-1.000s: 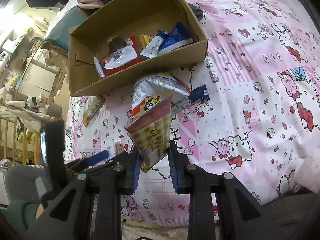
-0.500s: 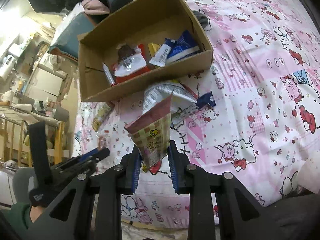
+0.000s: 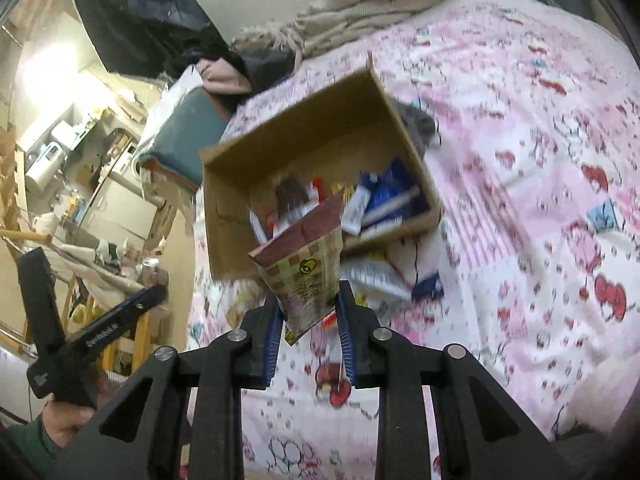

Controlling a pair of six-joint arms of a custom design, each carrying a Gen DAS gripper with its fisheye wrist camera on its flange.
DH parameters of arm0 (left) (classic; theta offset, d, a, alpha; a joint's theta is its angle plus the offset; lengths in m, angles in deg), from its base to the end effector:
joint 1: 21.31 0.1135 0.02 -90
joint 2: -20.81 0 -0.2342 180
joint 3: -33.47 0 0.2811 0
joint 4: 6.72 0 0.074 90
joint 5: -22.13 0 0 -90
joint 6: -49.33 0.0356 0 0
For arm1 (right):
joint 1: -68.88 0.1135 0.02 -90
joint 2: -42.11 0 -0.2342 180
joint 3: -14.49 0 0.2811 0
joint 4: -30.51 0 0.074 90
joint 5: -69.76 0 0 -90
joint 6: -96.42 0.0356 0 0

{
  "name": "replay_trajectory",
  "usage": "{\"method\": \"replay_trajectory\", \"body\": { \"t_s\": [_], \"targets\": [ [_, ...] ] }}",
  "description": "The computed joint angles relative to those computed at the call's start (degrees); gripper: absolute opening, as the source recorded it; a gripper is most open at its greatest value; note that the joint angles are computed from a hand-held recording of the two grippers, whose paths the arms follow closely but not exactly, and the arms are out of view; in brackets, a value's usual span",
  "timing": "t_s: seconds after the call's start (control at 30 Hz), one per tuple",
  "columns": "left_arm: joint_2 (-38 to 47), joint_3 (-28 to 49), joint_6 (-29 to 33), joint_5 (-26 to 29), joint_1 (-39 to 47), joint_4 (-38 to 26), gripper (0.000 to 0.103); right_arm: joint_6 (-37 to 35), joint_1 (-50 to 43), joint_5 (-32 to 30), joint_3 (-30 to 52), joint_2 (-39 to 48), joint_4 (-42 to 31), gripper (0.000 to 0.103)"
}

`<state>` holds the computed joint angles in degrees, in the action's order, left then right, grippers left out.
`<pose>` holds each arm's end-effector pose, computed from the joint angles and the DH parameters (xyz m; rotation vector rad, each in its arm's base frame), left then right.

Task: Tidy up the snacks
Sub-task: 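Carry both snacks over the box and open both tools inside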

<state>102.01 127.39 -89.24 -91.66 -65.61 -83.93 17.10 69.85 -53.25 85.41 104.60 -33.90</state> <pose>0.2278 -0.2022 0.3107 -0.2157 2.5340 -0.0479 0.2476 0.0236 0.2764 -0.0142 2.5046 0.8127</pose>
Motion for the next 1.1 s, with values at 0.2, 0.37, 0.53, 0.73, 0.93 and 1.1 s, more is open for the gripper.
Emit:
{"method": "replay_trajectory", "body": {
  "t_s": [0.2, 0.37, 0.53, 0.73, 0.93, 1.1],
  "targets": [
    [5.31, 7.12, 4.45, -0.43, 4.72, 1.12, 0.015, 0.10, -1.68, -1.61, 7.08, 9.57, 3.66, 0.027],
    [11.66, 12.84, 8.12, -2.08, 5.38, 2.17, 0.015, -1.82, -0.42, 0.98, 14.83, 18.11, 4.67, 0.027],
    [19.15, 19.17, 11.70, -3.75, 5.63, 3.90, 0.015, -1.96, 1.45, 2.65, 19.30, 24.89, 4.86, 0.027],
    [26.59, 25.41, 14.59, -2.24, 6.09, 3.36, 0.016, -1.99, 2.44, 4.00, 23.30, 30.76, 4.43, 0.027],
    [30.65, 27.65, 15.51, -1.74, 6.44, 3.16, 0.017, -2.19, 3.63, 4.54, 26.54, 34.93, 4.28, 0.027],
    [31.97, 28.32, 14.66, -1.22, 6.80, 2.61, 0.017, -1.93, 4.14, 4.01, 28.13, 36.96, 4.21, 0.028]
  ]
}}
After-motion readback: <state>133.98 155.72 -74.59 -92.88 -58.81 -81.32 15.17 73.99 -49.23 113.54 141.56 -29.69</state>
